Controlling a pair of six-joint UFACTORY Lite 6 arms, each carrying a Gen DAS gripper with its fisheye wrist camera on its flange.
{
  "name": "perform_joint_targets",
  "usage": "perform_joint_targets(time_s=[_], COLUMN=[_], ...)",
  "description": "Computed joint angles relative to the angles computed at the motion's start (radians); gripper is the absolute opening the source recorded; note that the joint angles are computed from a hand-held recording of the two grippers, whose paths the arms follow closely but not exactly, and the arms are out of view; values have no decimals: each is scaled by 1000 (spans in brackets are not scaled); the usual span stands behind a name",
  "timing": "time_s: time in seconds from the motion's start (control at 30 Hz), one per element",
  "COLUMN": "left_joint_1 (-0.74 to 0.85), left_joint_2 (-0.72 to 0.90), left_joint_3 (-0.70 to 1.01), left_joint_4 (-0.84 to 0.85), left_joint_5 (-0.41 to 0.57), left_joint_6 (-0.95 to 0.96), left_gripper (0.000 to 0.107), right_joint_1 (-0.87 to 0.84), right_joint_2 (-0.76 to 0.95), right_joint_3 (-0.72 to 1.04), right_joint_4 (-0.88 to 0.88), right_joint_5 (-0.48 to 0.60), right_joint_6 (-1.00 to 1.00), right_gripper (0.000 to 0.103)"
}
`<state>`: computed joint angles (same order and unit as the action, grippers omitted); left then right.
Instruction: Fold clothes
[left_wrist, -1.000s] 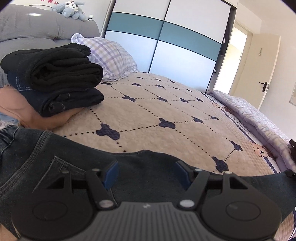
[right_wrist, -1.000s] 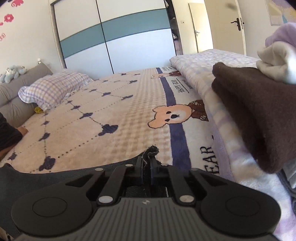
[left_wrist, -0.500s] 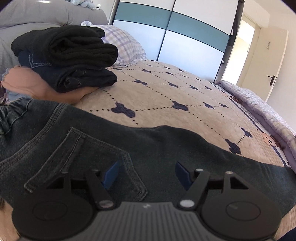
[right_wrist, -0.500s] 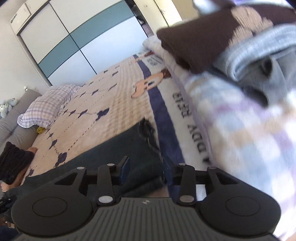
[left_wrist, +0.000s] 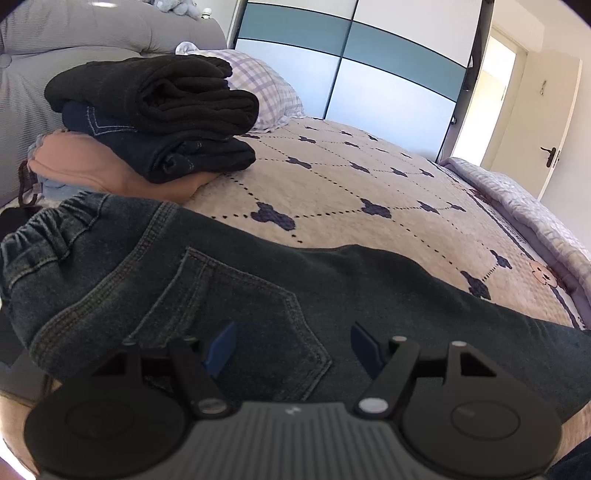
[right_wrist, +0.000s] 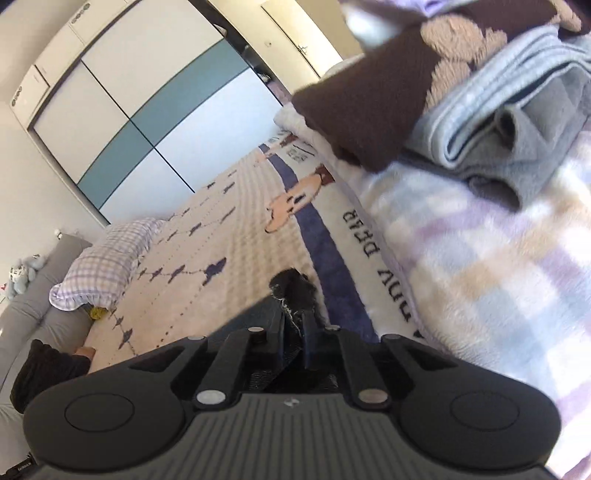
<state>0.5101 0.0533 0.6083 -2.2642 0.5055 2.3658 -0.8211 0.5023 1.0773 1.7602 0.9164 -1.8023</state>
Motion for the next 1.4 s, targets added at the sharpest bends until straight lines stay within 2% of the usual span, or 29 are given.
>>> perform_joint_targets(time_s=[0.13, 0.17, 0.23, 0.27, 0.43, 0.5, 0.67, 0.77, 0.83, 0.9, 0.97, 1.03, 1.07, 1.1, 1.2, 1.33, 1.4], left_joint_1=[87, 99, 91, 78, 31, 18, -62, -143, -201, -252, -294, -301, -302, -298, -290, -321, -331], left_joint_2=[39, 46, 35, 24, -26, -35, -61, -50, -26, 11, 62, 110, 134, 148, 142, 120, 107], left_joint_3=[26, 27, 13, 5, -12, -6, 9, 36, 63, 89, 122, 141, 150, 150, 113, 77, 52], left_joint_4=[119, 135, 107, 82, 51, 83, 128, 127, 101, 6, -125, -188, -214, -228, -277, -430, -494], left_joint_5=[53, 69, 66, 52, 11, 12, -6, -48, -82, -110, -150, -164, -168, -161, -116, -109, -95], left_joint_6=[-71, -79, -53, -34, 15, -21, -83, -82, -50, 49, 154, 191, 204, 214, 291, 427, 482], left_gripper=[70, 70, 70, 70, 72, 72, 75, 76, 79, 81, 81, 81, 80, 79, 79, 79, 79], right_joint_1=[-25, -17, 7, 6, -82, -87, -27, 86, 163, 234, 290, 297, 293, 292, 303, 338, 357], right_joint_2=[-31, -1, 65, 97, 83, 92, 101, 110, 89, 134, 231, 334, 355, 363, 283, 262, 307], right_joint_3=[-10, 12, 54, 67, -21, 3, 91, 165, 166, 232, 372, 512, 543, 555, 467, 419, 458], right_joint_4=[-66, -91, -136, -147, -95, -121, -110, -124, -62, -12, -42, -164, -202, -206, -64, 190, 209], right_joint_5=[46, 27, -82, -115, -22, 3, -27, -151, -243, -329, -420, -401, -373, -354, -368, -409, -449], right_joint_6=[48, 62, 93, 98, 33, 62, 65, -7, -173, -283, -247, -96, -67, -80, -278, -503, -508], right_gripper=[10, 11, 13, 19, 23, 28, 32, 34, 36, 47, 47, 39, 15, 8, 6, 2, 1])
